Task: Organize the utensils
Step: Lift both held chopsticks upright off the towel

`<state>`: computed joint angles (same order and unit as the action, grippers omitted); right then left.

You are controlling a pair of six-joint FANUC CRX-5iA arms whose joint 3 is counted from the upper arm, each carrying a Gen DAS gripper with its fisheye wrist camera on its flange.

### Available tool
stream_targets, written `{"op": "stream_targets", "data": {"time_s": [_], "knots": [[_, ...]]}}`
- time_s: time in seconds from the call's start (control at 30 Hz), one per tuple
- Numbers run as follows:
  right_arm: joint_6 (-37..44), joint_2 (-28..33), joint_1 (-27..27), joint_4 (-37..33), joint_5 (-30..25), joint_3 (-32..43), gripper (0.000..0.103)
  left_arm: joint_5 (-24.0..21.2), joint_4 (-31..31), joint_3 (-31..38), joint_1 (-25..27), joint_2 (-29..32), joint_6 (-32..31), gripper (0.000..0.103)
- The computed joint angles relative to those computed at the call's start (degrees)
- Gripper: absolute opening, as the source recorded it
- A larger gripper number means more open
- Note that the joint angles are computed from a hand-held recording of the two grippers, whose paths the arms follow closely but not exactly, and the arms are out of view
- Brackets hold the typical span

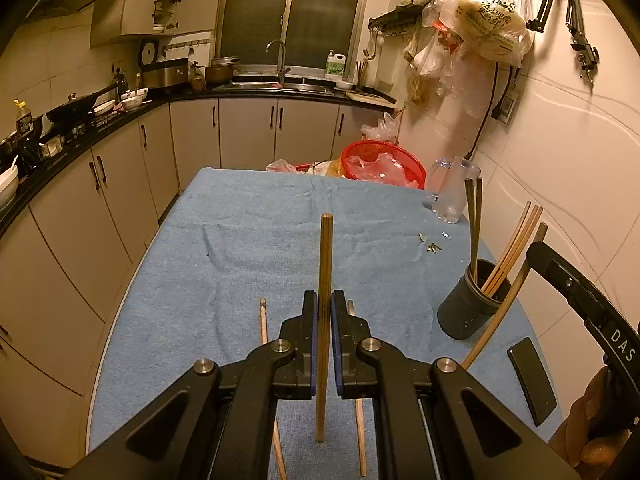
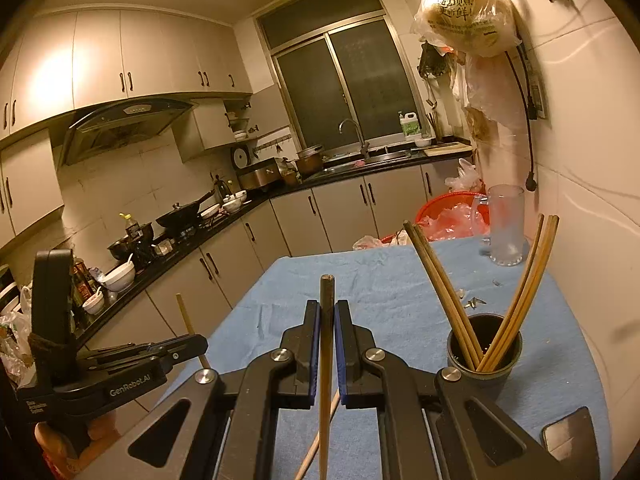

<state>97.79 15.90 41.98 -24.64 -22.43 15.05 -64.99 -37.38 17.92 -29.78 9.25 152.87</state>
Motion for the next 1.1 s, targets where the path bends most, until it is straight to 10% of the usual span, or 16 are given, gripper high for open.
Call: {"op": "stream_targets", "data": {"time_s": [1.1], "knots": [[0.97,-1.72,-1.81,-3.62,-1.08,-0.44,0.007,-2.58,-2.29,2.59,-2.32,1.07,-0.42,0.007]]}}
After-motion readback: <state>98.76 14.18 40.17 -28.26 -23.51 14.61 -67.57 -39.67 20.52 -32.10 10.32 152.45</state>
